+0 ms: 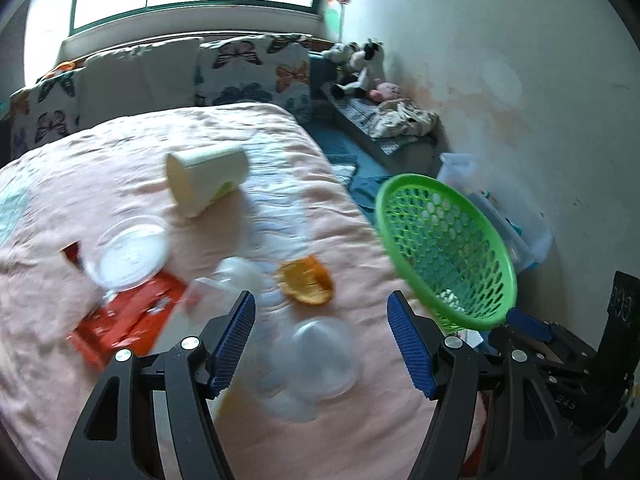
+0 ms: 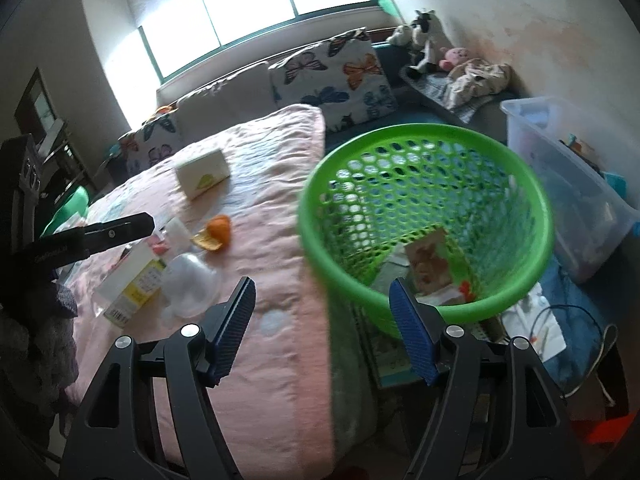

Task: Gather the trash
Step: 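Move the right gripper back to the bed toward the clear dome lid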

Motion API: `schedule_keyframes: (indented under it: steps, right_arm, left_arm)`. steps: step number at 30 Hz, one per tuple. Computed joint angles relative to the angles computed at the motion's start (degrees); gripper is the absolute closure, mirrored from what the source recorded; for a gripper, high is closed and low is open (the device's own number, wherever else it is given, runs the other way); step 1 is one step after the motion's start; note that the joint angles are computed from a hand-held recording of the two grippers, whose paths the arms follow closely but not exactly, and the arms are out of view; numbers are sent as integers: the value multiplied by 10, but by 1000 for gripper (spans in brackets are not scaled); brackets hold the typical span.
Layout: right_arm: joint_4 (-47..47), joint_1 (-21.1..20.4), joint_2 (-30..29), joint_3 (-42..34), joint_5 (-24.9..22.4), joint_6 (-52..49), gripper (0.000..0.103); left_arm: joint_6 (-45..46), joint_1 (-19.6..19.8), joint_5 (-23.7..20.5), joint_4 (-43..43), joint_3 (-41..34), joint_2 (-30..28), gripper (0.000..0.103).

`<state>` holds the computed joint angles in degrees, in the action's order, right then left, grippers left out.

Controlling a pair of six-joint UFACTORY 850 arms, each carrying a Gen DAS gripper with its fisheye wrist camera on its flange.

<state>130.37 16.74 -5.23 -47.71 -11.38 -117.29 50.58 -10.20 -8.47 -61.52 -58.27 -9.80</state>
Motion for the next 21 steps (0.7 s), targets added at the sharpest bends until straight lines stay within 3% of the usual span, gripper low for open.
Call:
schedule_keyframes:
  steps: [7,21]
  right_arm:
    - [-60,30,-16,-15,-5,48,28]
    - [-172,86,-79,-81,-5,108,27]
  left_arm:
    - [59,32,4,-74,36,31,37]
    - [165,87,10,-183,107,88,37]
